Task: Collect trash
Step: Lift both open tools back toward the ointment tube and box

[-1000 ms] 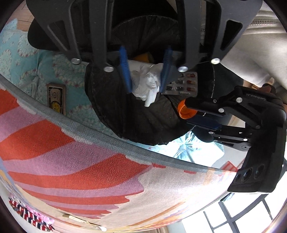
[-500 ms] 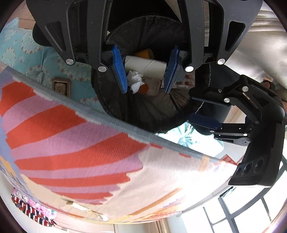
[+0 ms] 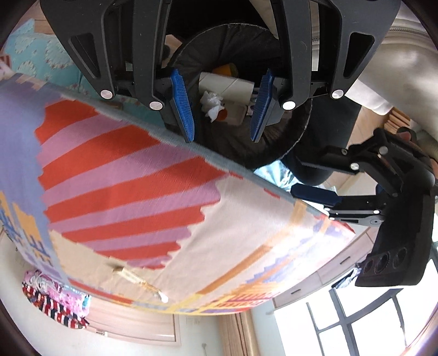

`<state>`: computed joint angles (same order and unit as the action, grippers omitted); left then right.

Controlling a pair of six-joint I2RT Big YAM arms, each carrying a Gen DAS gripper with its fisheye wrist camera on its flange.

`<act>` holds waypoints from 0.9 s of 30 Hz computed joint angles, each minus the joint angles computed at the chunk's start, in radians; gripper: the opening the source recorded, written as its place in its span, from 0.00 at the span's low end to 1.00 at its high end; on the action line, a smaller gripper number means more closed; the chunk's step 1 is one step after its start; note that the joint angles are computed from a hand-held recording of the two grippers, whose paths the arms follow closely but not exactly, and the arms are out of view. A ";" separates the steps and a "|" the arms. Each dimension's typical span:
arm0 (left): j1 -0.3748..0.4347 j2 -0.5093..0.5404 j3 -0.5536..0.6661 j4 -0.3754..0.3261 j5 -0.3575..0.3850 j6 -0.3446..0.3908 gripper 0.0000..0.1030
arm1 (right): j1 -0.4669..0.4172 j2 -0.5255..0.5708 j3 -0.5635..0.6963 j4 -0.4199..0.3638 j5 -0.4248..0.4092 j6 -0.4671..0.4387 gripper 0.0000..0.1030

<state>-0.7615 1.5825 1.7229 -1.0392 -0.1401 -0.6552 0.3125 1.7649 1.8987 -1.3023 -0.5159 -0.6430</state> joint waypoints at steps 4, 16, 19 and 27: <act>0.010 0.012 0.055 -0.013 -0.025 0.052 0.53 | -0.003 0.002 0.039 -0.004 0.002 -0.008 0.41; 0.064 0.046 0.149 -0.027 -0.051 0.127 0.53 | -0.008 0.075 0.184 -0.009 -0.005 0.016 0.41; 0.081 0.060 0.177 -0.036 -0.048 0.145 0.53 | -0.005 0.096 0.221 -0.015 -0.004 0.019 0.41; 0.136 0.108 0.264 -0.061 -0.049 0.179 0.53 | -0.004 0.172 0.358 -0.032 0.001 0.030 0.41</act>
<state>-0.6250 1.6902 1.9872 -1.1004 -0.1895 -0.4766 0.3085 1.9367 2.2566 -1.3346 -0.5152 -0.6132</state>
